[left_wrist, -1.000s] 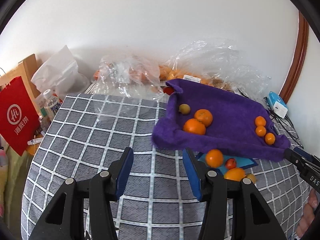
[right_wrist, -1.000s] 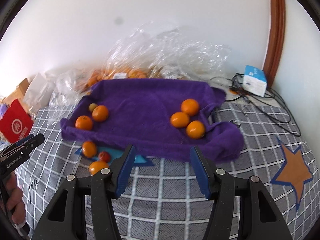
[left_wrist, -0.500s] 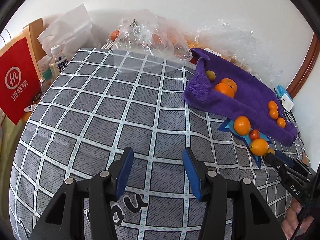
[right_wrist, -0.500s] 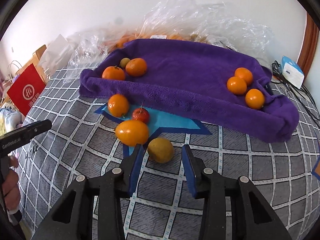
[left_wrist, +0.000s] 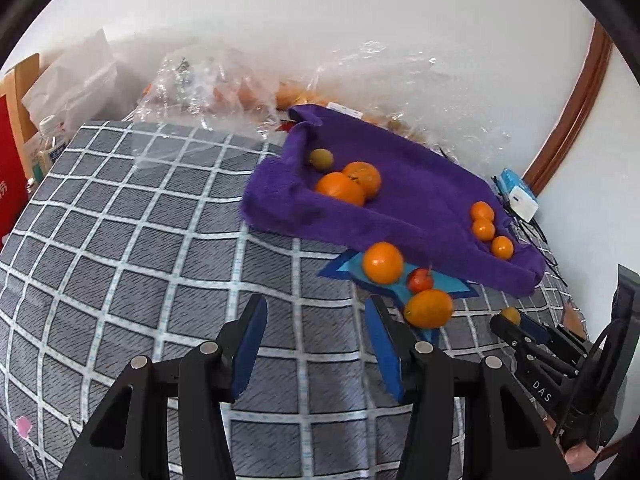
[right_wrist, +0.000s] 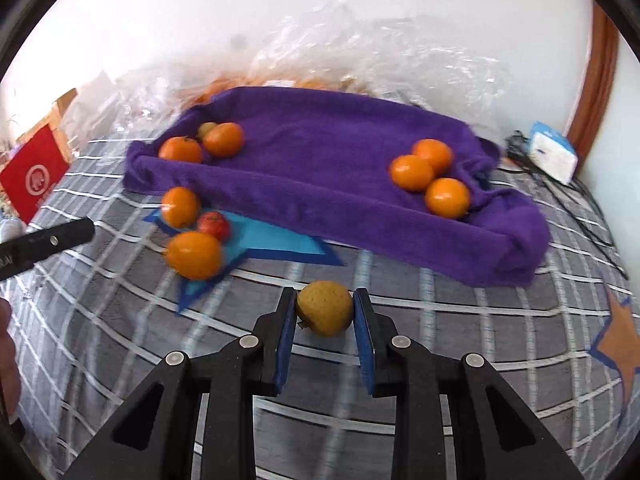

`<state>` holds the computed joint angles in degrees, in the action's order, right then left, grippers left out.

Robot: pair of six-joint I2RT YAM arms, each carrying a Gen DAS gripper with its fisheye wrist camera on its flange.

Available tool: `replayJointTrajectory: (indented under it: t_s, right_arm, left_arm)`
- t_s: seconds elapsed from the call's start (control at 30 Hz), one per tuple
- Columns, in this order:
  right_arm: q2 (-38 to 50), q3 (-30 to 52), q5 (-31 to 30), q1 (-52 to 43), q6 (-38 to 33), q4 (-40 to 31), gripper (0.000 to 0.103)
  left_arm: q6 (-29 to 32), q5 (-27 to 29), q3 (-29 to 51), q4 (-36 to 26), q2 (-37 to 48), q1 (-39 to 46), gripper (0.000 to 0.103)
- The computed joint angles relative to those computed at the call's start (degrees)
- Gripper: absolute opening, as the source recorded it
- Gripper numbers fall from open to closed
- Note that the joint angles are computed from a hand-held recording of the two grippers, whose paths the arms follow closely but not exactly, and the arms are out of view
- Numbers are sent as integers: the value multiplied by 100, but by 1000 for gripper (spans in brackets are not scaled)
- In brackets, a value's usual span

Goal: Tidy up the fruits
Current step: 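Grasp the small yellow pear with the right tool while the left tool grasps an orange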

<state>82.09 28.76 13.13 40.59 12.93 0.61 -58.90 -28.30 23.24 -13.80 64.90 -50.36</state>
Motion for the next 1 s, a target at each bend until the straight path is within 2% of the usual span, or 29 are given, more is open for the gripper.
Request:
replayJointTrajectory:
  t_s: [0.17,0.27,0.33,0.5,0.6,0.73,0.93,1.0]
  right_arm:
    - [-339,-362,-333,-839,-186,153,28]
    - [-413,-551,-636,-1108,-190,387,28]
    - [-491,-646,-773,-1201,-241,426,28]
    - [-478,-656,-850,-1130,-150,489,28]
    - [-450,-659,-1031,-1200,-197,525,28]
    - [-412,-650,-1232,-1336,-189,526,28]
    - [-374,-619,-1162,-1290,-171,492,28]
    - [-297,-559,-1091,-1241,-179,439,28]
  left_arm:
    - [268,258,575,704,1001,210,49]
    - [294,465,934,803,1547,393,49]
    - [248,377,1047,839,1768,410,48]
    - [140,640,1193,1066,2229,609,41]
    - [107,514,1533,732,2613,572,31]
    - [160,396,1428,555,2294,462,31]
    - [-197,110,937,-668,1178,212,31]
    - [-441,112,680,-782,977,191,31]
